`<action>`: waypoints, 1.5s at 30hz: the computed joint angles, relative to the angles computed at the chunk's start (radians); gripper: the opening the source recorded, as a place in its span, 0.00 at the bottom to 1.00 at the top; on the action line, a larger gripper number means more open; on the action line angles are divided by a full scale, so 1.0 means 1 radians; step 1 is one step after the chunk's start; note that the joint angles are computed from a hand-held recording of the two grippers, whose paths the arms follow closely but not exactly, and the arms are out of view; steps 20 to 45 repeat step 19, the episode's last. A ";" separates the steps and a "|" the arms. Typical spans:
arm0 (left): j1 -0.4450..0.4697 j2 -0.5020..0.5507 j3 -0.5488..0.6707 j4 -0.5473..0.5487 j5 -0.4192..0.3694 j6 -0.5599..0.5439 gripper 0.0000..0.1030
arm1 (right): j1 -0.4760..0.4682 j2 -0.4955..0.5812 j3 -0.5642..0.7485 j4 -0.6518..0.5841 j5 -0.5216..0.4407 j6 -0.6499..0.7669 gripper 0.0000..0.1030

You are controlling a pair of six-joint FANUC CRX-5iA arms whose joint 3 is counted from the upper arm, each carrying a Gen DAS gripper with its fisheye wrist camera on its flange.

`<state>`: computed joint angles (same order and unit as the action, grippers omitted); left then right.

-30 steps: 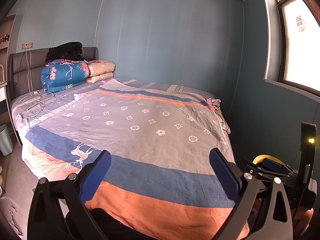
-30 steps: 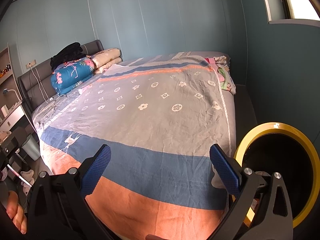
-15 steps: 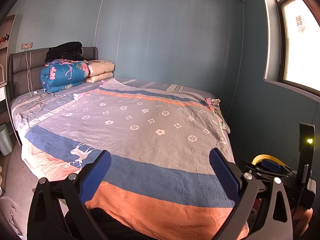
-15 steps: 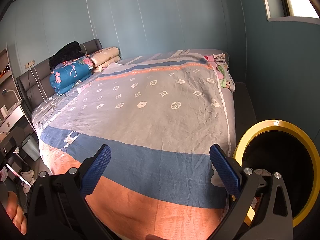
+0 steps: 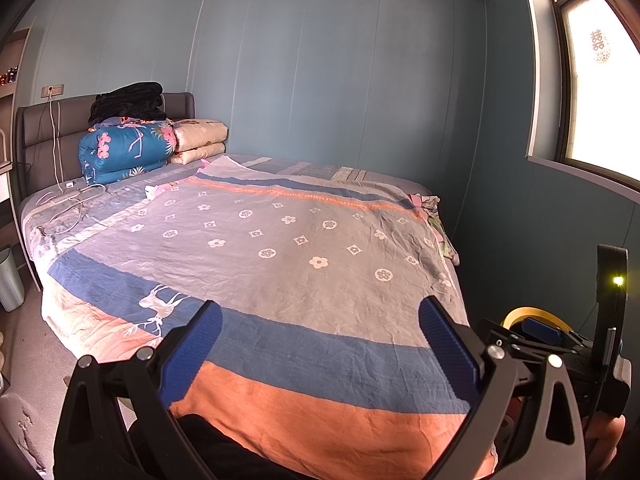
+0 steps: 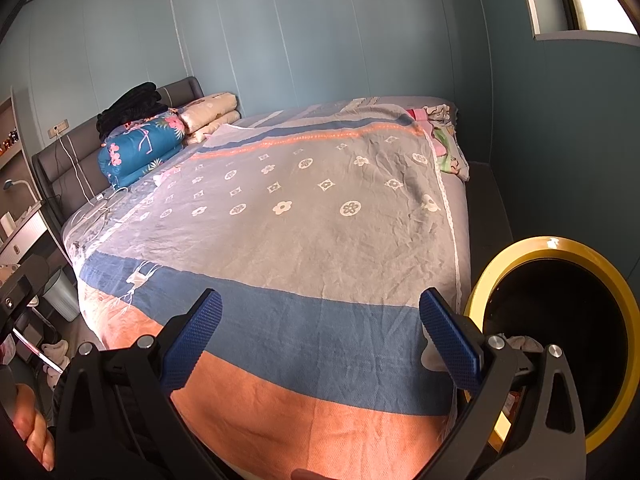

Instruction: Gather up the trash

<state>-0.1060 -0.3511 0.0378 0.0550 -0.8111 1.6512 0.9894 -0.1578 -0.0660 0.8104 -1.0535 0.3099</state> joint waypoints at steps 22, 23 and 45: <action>-0.011 0.008 0.009 -0.027 -0.006 0.024 0.92 | 0.007 -0.004 -0.007 -0.009 -0.011 -0.012 0.92; -0.011 0.008 0.009 -0.027 -0.006 0.024 0.92 | 0.007 -0.004 -0.007 -0.009 -0.011 -0.012 0.92; -0.011 0.008 0.009 -0.027 -0.006 0.024 0.92 | 0.007 -0.004 -0.007 -0.009 -0.011 -0.012 0.92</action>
